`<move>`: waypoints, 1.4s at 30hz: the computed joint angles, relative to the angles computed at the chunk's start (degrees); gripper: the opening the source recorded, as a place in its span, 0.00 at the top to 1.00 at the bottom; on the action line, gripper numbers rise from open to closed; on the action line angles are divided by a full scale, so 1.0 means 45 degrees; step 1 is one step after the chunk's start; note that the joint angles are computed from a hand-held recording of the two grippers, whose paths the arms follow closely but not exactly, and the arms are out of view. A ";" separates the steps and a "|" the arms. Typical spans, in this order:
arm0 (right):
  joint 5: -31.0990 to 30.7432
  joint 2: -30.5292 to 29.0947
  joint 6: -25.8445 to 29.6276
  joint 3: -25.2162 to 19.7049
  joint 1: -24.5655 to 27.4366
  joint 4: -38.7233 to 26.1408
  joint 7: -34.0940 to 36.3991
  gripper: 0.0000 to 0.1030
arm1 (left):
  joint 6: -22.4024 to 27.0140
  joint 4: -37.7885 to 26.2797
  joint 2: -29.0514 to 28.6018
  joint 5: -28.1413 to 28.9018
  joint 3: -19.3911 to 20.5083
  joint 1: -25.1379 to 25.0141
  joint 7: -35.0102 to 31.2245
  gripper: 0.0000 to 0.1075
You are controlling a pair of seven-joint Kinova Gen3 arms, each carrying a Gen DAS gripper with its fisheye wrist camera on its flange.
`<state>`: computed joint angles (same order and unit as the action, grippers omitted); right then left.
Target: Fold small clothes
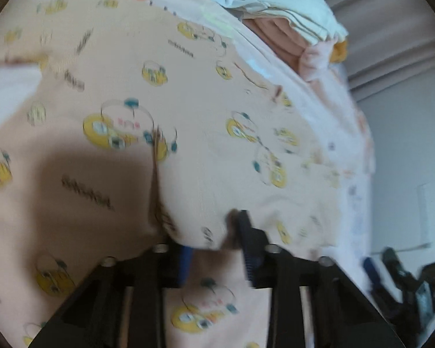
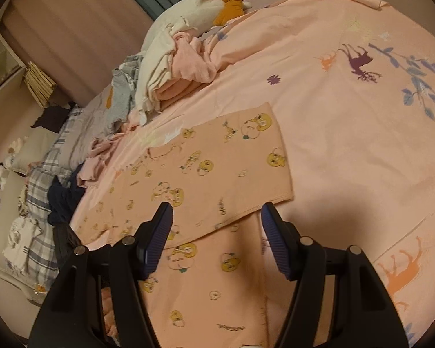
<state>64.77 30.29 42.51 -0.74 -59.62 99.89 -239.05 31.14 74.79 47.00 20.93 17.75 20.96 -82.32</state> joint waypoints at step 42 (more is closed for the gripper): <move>-0.7708 0.1353 -0.2454 0.1865 0.0663 -0.1279 1.0338 0.36 | 0.0462 -0.1603 0.0272 0.1905 -0.3926 0.2972 -0.0012 0.89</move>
